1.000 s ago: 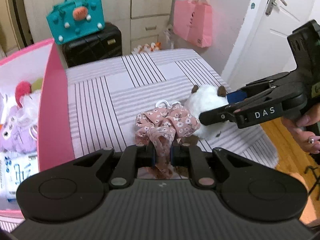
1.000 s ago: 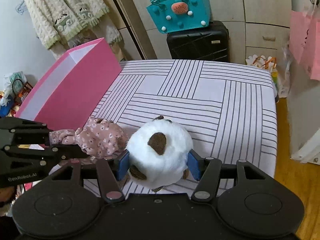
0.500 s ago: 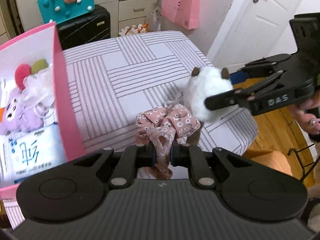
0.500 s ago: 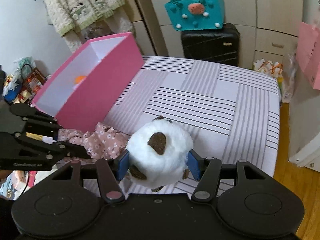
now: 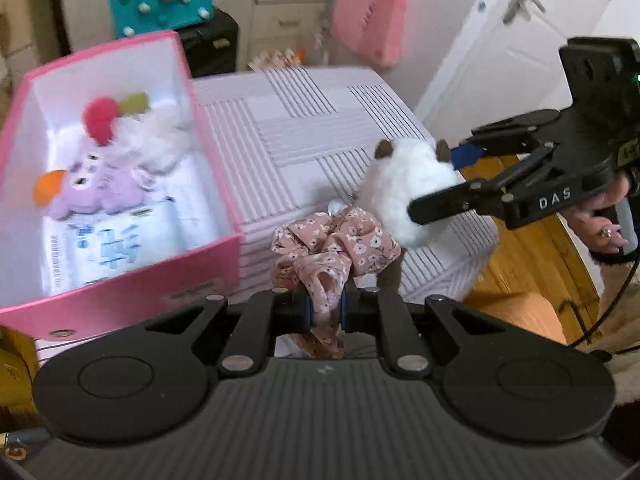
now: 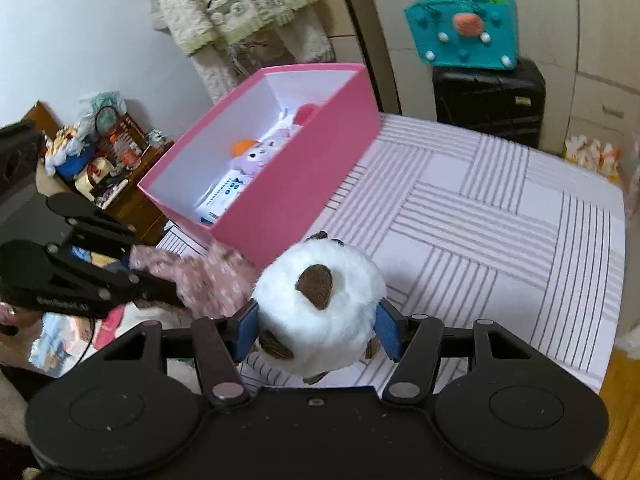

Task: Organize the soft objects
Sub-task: 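Lift the scrunchie with the left gripper while the right gripper carries the plush over the box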

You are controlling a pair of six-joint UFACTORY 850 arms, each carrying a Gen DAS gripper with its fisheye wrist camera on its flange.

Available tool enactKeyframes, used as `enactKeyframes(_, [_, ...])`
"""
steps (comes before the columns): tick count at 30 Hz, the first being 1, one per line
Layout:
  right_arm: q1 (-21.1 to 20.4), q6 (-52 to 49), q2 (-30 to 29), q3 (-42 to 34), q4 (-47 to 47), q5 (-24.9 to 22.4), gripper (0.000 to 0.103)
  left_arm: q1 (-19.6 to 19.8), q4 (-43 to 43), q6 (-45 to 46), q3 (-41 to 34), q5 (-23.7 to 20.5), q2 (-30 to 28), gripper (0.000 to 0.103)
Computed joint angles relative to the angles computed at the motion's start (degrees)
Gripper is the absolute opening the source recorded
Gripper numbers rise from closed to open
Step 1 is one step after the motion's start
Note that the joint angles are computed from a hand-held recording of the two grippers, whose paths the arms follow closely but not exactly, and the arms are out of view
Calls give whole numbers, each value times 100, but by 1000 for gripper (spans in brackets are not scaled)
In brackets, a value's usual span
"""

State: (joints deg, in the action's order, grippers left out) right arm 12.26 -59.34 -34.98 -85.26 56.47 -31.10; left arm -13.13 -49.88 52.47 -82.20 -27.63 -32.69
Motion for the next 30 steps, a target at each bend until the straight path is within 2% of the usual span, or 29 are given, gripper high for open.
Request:
enactKeyframes(4, [122,168,-29,-195,-180,-81,65,199,-631,591,336,-6,283,12])
enactKeyframes(11, [324,213,16,-514,-217,-159,65,600,-2215,2274,819,-34,775,12])
enactKeyframes(19, [603,-245,-250,-1169,-5,-51,65,894,-2680,2697,587,67,656,12])
enactKeyframes(25, [787,-292,-873,-2081,-158,-9,65,964,-2863,2746,180,531,339,12])
enactKeyframes(30, [889,303,-1633,-3168,-827,17,65,854,-2908,2914,-311,1227,-94,12])
